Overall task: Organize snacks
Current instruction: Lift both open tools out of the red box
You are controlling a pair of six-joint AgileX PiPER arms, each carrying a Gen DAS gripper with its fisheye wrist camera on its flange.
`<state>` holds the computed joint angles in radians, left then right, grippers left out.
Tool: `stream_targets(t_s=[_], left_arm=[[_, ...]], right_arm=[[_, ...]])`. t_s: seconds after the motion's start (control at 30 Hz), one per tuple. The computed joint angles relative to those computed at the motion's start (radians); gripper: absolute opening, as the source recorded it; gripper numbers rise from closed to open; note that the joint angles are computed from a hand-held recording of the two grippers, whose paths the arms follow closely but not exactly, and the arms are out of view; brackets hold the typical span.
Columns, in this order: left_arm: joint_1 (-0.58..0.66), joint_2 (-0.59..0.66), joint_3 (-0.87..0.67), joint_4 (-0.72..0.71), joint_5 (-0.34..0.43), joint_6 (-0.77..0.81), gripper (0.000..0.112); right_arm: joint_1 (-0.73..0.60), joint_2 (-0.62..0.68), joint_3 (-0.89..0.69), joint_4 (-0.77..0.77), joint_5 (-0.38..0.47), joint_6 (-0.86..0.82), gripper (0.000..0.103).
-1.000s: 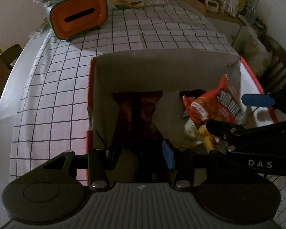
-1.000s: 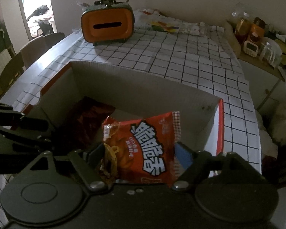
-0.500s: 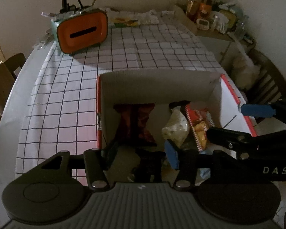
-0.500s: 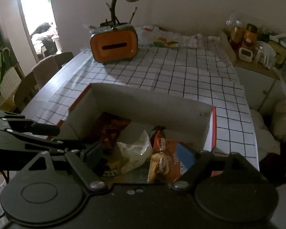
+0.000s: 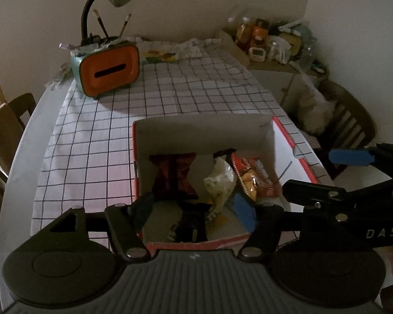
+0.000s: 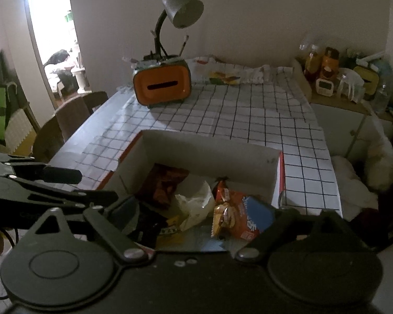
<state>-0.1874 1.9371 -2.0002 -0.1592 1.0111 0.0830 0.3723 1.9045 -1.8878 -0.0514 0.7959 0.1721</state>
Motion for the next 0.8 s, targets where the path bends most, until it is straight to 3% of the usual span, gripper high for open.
stream_targets(t_s=[0.57, 0.8], left_arm=[[0.063, -0.284, 0.39, -0.161, -0.17, 0.195, 0.086], [0.088, -0.353, 0.521, -0.238, -0.175, 0.334, 0.09]], right_arm=[[0.087, -0.221, 0.319, -0.051, -0.131, 0.146, 0.103], [0.109, -0.296, 0.477, -0.055, -0.181, 0.159, 0.103]])
